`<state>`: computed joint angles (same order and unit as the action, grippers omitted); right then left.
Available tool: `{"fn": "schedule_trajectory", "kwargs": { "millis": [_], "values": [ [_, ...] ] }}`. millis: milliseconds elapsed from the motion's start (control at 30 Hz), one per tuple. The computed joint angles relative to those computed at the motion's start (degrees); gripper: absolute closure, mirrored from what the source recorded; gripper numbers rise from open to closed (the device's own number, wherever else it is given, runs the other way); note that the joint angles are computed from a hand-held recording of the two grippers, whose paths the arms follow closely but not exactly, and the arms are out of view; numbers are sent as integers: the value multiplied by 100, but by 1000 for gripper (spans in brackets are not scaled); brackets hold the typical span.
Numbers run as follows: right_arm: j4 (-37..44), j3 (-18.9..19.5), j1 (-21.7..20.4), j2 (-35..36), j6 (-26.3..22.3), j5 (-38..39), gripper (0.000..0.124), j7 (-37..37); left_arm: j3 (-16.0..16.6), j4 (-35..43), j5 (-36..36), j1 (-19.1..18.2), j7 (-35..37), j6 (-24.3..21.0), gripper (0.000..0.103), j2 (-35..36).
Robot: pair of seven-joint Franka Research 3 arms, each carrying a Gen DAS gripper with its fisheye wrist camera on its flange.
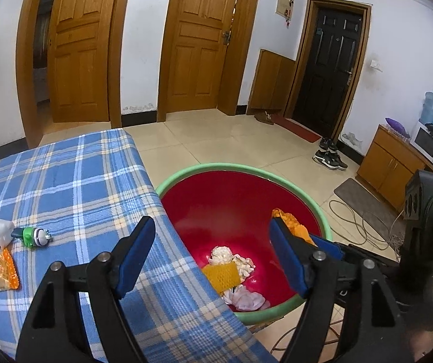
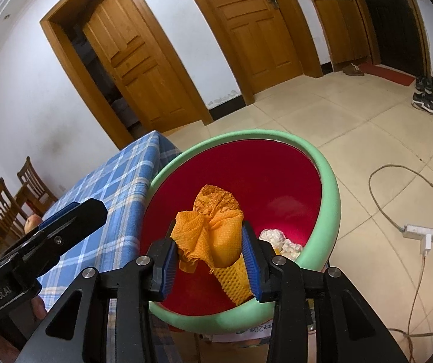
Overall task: Collect trash
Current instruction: 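Open both tools over the basin to drop the foam net and orange bag, then move both open tools from the basin back over the table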
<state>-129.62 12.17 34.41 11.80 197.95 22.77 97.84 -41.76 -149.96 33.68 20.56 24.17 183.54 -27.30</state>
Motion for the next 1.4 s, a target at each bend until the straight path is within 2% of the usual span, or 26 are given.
{"fn": "schedule_trajectory", "kwargs": {
  "millis": [33, 100, 200, 233, 333, 500, 600, 800, 867, 1033, 1133, 1300, 1333, 1400],
  "values": [
    [27, -178, 210, 7, -1, 181, 80, -167, -8, 6, 6, 19, -1, 15, 26, 13],
    [107, -480, 584, 25, -41, 593, 67, -513, 30, 4, 9, -13, 26, 15, 26, 50],
    [205, -740, 945, 50, -31, 1091, 62, -966, 47, -1, 5, -40, 33, 6, 26, 51],
    [219, -763, 994, 53, 9, 1198, 61, -1085, 62, -6, 7, -52, 39, 9, 26, 59],
    [182, -428, 657, 59, 102, 1005, 57, -1005, 89, -16, 1, -70, 39, 12, 25, 59],
    [229, -405, 668, 81, 80, 1123, 57, -1126, 128, -7, 4, -111, 33, -9, 25, 82],
    [264, -512, 806, 81, 70, 1338, 57, -1303, 113, -22, 0, -92, 14, 25, 25, 62],
    [353, -936, 1371, 1, -8, 2163, 57, -2071, -69, -121, -140, 119, 49, 290, 25, -78],
    [370, -929, 1396, -11, 15, 2339, 57, -2258, -94, -144, -249, 130, 137, 323, 25, -106],
    [328, -575, 1043, -41, 53, 2206, 57, -2167, 180, -145, -410, -199, 378, 156, 25, -110],
    [197, -179, 576, -90, 143, 1658, 57, -1634, 395, -174, -422, -435, 450, 74, 25, -181],
    [-6, 98, 187, -245, 187, 929, 57, -872, 948, -357, -481, -986, 570, -8, 25, -397],
    [13, -29, 355, -269, 169, 1095, 56, -1007, 1074, -403, -501, -1104, 602, -43, 25, -443],
    [184, -502, 1028, -277, 99, 1997, 55, -1844, 1260, -476, -523, -1276, 665, -112, 25, -511]
  ]
}}
